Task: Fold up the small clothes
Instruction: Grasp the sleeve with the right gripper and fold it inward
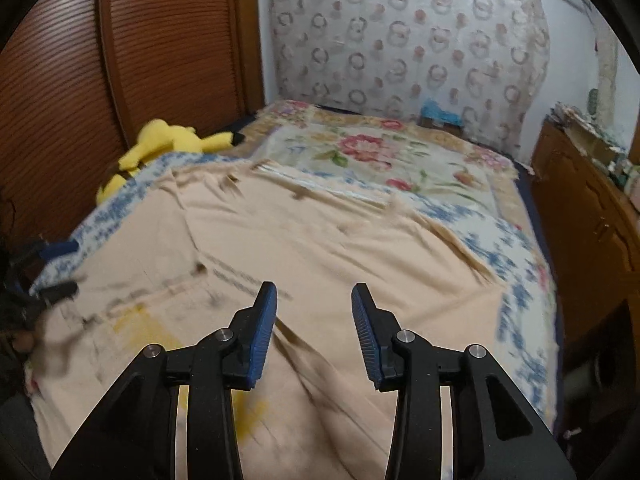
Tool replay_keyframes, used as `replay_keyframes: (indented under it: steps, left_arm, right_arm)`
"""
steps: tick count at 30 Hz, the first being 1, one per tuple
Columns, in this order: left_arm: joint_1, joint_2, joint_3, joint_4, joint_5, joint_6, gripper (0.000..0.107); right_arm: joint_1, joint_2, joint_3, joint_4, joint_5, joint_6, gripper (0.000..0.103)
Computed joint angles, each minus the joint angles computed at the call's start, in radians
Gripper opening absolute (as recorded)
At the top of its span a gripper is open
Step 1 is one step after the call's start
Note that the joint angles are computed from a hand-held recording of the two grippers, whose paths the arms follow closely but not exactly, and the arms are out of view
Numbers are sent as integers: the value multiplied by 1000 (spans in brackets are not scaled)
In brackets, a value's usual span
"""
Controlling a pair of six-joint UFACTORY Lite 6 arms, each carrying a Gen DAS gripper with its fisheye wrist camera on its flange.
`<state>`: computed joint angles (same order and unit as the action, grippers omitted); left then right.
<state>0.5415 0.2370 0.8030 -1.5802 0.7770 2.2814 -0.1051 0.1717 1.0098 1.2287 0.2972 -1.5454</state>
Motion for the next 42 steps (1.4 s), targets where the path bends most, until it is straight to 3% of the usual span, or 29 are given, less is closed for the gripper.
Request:
replay_keyframes:
  steps: [7, 15, 30, 33, 37, 42]
  left_arm:
    - [-3, -43, -35, 8, 14, -10, 71]
    - [7, -86, -71, 35, 38, -19, 71]
    - [-15, -92, -98, 22, 16, -8, 71]
    - [-14, -90, -98, 21, 13, -6, 71]
    - [-13, -86, -96, 22, 13, -6, 71]
    - [-14, -81, -98, 17, 9, 2, 71]
  right_arm:
    - [-173, -103, -201, 150, 7, -255, 39]
    - [-312, -190, -366, 226, 73, -385, 39]
    - [-245, -157, -386, 368, 60, -485, 38]
    - [-234, -147, -368, 365, 66, -476, 32]
    - [-228, -150, -372, 339, 97, -460, 12]
    - [-211, -184, -413, 299, 125, -449, 6]
